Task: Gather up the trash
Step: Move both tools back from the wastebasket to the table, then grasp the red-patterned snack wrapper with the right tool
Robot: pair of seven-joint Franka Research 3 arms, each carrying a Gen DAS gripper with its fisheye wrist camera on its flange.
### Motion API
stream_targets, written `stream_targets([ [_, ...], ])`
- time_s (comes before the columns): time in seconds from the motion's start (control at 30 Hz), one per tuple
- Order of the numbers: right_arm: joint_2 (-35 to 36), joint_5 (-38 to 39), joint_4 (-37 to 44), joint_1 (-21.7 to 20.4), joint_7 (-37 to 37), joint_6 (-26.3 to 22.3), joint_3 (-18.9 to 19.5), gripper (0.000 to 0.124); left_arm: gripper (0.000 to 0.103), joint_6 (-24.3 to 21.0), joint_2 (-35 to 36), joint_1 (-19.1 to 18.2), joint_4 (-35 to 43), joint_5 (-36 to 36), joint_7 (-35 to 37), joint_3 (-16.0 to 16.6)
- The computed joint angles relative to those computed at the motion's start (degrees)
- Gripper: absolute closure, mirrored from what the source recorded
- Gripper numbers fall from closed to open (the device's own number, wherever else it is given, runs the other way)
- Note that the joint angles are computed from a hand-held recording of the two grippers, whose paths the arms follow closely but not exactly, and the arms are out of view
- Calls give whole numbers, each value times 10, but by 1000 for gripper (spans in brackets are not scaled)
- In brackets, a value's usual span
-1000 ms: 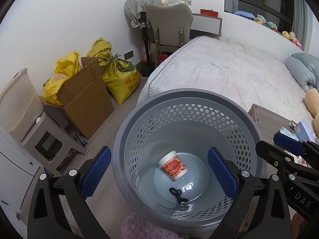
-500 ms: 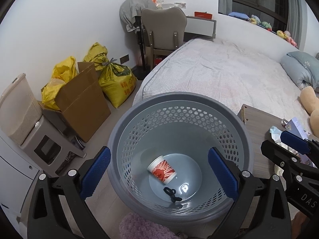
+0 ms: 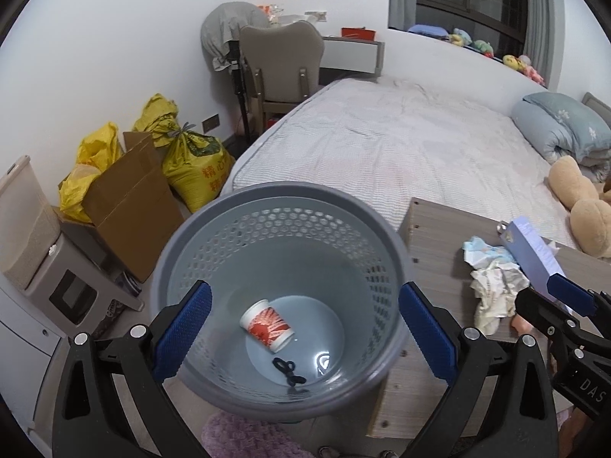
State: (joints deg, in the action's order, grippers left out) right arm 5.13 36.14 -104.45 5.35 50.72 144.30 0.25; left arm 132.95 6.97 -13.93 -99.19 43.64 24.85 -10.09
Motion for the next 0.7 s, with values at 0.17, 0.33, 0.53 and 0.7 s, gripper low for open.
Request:
stream_targets([
  [0.17,-24,5,-33,-18,6,17,-17,59,7,7,24,-14,28,-12,10,-8],
  [0.33,-39,-21,-62,-33,31,37,-31,59,6,3,53,-36,63,-20,30,-10],
  [0.53,-43,-32,-85,-55,54,38,-46,59,7,-1,82,-65,95,-30,52,-10],
  [0.7,-41,-61,-100,-67,78,31,-52,59,6,-12,101,-86,116,-37,70,-9],
])
